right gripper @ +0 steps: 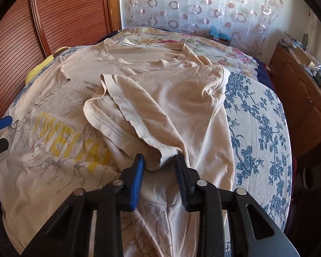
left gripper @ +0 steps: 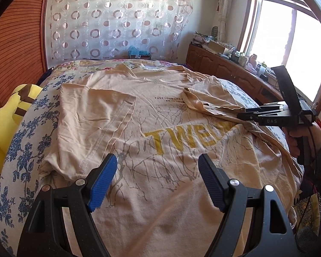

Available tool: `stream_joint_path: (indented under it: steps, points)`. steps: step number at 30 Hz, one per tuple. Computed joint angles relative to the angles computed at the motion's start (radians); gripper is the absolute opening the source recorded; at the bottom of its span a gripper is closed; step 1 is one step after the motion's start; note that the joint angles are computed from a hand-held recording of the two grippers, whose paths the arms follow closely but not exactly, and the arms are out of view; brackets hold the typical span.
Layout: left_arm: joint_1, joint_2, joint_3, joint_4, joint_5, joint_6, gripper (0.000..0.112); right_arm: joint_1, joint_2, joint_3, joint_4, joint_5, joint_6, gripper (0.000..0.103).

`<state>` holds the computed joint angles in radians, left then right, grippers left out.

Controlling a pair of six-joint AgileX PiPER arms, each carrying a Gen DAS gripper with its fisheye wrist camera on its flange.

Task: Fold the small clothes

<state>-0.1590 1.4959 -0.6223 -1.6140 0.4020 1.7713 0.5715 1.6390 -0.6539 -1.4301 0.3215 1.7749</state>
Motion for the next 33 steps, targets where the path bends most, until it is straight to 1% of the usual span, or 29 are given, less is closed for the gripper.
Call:
stream_joint_path:
  steps: [1, 2, 3, 5, 7, 12, 14, 16, 20, 22, 23, 25, 26, 27, 28, 31, 33]
  points:
    - [0.0, 0.001, 0.0, 0.0, -0.001, 0.001, 0.079, 0.002, 0.005, 0.003, -0.03, 0.001, 0.031, 0.014]
    - [0.0, 0.002, 0.0, 0.002, -0.002, 0.001, 0.079, 0.003, 0.009, -0.005, -0.027, 0.003, 0.023, 0.009]
    - [0.0, 0.002, 0.002, -0.009, 0.0, 0.011, 0.079, 0.006, 0.007, -0.008, -0.025, 0.004, 0.012, 0.006]
    - [0.0, 0.003, 0.002, -0.012, -0.001, 0.012, 0.079, 0.024, -0.007, -0.007, -0.024, 0.027, 0.006, 0.005]
    - [0.001, 0.004, 0.005, -0.024, 0.0, 0.022, 0.079, 0.037, -0.027, -0.007, -0.021, 0.029, -0.004, 0.005]
    - [0.007, 0.003, 0.011, -0.04, 0.006, 0.041, 0.079, 0.098, -0.112, 0.0, 0.067, 0.061, -0.1, 0.005]
    - [0.008, 0.003, 0.013, -0.044, 0.008, 0.046, 0.079, 0.116, -0.155, 0.018, 0.078, 0.063, -0.12, 0.005]
    - [0.009, 0.003, 0.012, -0.037, 0.008, 0.038, 0.079, 0.143, -0.187, 0.024, 0.122, 0.068, -0.163, 0.005]
    - [0.009, 0.003, 0.011, -0.04, 0.007, 0.041, 0.079, 0.15, -0.233, 0.052, 0.232, -0.01, -0.272, 0.005]
    - [0.014, 0.001, 0.012, -0.032, 0.011, 0.034, 0.079, 0.157, -0.232, 0.065, 0.244, -0.046, -0.277, 0.005]
    - [0.013, -0.001, 0.013, -0.036, 0.01, 0.037, 0.079, 0.159, -0.231, 0.068, 0.254, -0.053, -0.283, 0.006]
    - [0.016, -0.003, 0.013, -0.031, 0.011, 0.031, 0.079, 0.187, -0.231, 0.073, 0.226, -0.026, -0.249, 0.022]
    - [0.016, -0.004, 0.014, -0.03, 0.011, 0.03, 0.079, 0.19, -0.23, 0.074, 0.208, -0.024, -0.235, 0.026]
    - [0.018, -0.005, 0.012, -0.023, 0.012, 0.024, 0.079, 0.19, -0.235, 0.078, 0.188, -0.02, -0.217, 0.034]
    - [0.018, -0.004, 0.012, -0.023, 0.011, 0.025, 0.079, 0.194, -0.236, 0.078, 0.185, -0.003, -0.207, 0.04]
    - [0.013, -0.008, -0.001, 0.008, 0.006, -0.004, 0.079, 0.2, -0.247, 0.092, 0.117, 0.044, -0.131, 0.043]
    - [0.002, -0.015, -0.007, 0.018, -0.006, -0.014, 0.079, 0.224, -0.249, 0.105, 0.095, 0.111, -0.081, 0.045]
